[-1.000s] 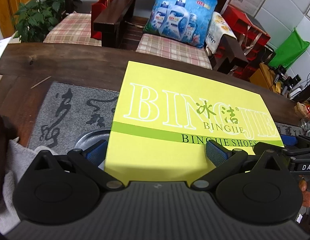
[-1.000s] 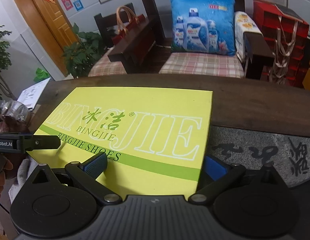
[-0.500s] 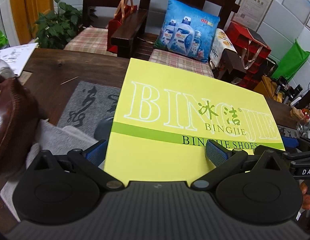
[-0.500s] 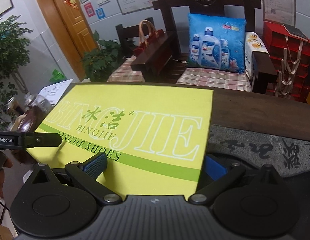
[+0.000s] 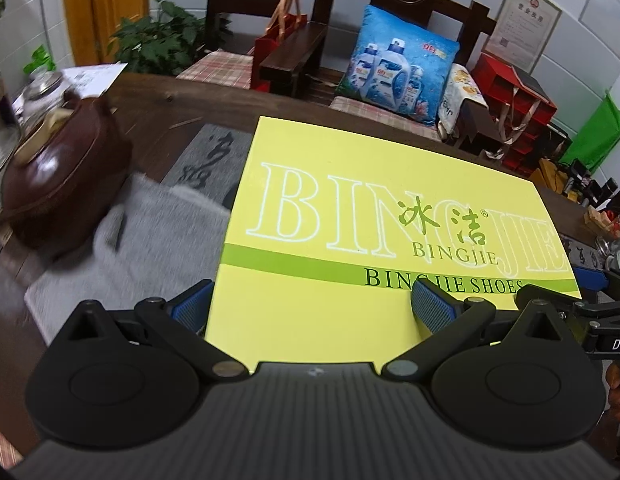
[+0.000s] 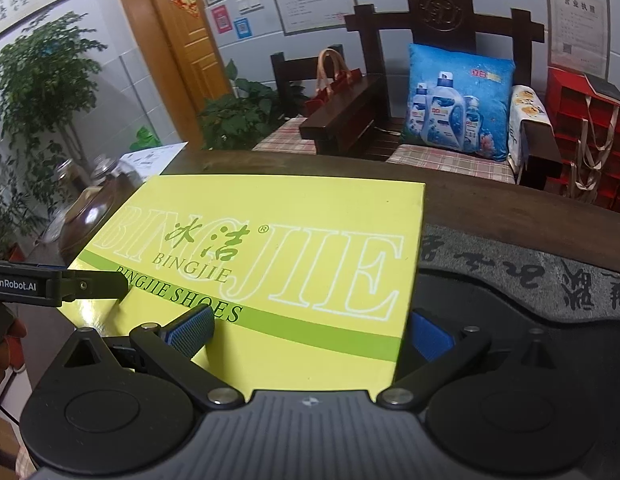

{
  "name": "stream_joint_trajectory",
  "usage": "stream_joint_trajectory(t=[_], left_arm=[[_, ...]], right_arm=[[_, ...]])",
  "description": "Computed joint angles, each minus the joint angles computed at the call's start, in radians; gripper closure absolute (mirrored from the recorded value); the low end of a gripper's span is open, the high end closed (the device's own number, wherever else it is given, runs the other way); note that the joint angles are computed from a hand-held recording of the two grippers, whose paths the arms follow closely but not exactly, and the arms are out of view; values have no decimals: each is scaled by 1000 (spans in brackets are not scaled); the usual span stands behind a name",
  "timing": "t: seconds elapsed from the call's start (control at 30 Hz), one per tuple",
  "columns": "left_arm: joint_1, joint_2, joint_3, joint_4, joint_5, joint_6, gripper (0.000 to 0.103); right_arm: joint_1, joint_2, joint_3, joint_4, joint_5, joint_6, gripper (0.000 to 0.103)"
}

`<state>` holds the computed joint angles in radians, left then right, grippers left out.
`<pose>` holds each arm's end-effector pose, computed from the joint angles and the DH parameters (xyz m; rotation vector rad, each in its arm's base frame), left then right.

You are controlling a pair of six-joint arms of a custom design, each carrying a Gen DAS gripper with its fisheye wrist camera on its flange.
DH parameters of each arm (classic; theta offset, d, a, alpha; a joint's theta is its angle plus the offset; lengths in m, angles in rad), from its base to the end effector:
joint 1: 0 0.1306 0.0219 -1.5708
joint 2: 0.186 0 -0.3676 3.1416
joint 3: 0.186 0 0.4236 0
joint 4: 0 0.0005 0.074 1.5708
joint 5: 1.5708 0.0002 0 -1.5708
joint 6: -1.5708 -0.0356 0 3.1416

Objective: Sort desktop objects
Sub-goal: 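Carry the yellow lid toward the green box with both tools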

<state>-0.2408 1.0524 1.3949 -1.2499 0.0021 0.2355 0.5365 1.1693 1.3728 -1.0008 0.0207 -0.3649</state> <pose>0.3575 -0.0884 0.5339 0.0075 2.4897 -0.2048 0.3742 0.2211 0.4968 -0.1961 2.3982 0.4044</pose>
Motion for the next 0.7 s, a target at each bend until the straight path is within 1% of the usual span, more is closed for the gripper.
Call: stream_joint_trajectory(t=[0.3,0.53,0.7], left_arm=[[-70,-152,-119,-50,-63,108,0],[-141,-242,-163,-91,-121,195,0],[-198,-307,-193,-124,-184,255,0]], right_arm=[[50,-116,-102,-30,0,-9,0],[93,-196,-148,-53,18,-14,0],[131,-247,-178,-62,31,-32,0]])
